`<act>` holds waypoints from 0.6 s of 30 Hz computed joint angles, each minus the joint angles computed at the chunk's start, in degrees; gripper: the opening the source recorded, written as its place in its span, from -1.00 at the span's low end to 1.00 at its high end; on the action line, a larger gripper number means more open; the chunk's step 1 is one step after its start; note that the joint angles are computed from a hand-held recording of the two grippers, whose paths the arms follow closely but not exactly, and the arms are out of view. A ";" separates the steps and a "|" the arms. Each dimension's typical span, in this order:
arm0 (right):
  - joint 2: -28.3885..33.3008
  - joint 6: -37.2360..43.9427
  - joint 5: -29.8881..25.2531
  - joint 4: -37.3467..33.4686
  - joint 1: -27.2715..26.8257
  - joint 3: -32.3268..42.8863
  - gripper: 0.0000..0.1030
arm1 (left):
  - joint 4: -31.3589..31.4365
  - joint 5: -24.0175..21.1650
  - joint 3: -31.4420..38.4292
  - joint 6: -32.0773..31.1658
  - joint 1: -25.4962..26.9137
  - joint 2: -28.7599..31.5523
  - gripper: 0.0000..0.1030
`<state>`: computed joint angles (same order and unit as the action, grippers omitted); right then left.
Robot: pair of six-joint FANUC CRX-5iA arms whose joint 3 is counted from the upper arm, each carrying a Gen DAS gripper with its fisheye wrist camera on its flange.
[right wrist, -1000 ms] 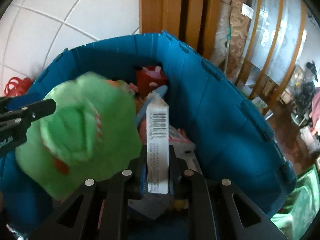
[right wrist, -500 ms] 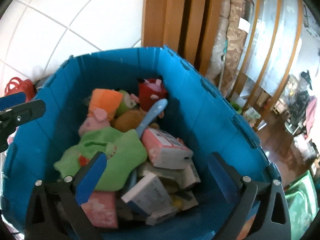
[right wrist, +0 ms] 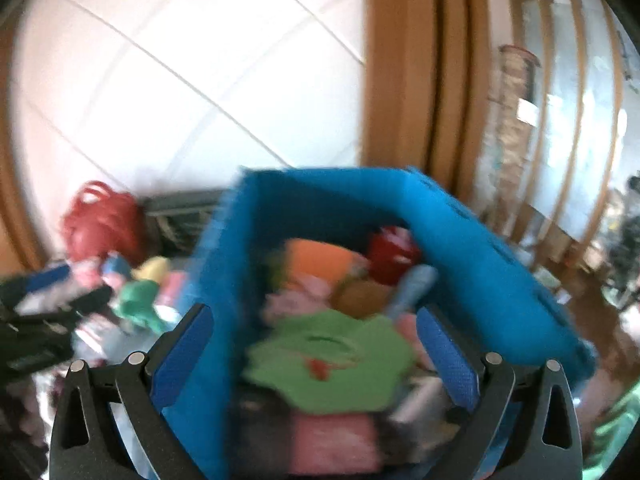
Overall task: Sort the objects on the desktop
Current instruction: 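Move both grippers back over the pile on the table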
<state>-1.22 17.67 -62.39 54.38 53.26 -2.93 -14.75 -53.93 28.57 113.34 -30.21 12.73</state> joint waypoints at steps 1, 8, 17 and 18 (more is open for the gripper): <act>0.66 0.10 1.16 0.04 0.57 0.63 1.00 | 0.11 -0.16 -2.15 0.48 1.26 -1.25 0.70; 9.53 8.19 11.39 -4.43 3.58 8.61 1.00 | -4.50 -4.79 -15.95 9.02 10.24 -8.73 0.70; 31.01 43.44 12.35 -35.49 3.25 34.01 1.00 | -5.63 -7.63 -32.57 27.66 18.90 -13.92 0.70; 33.33 46.78 11.18 -38.28 3.06 36.93 1.00 | -5.30 -7.41 -33.88 30.09 19.18 -13.78 0.70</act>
<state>32.10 64.45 -51.21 16.10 56.32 34.00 -20.05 -61.34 -5.31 143.43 -11.03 -1.05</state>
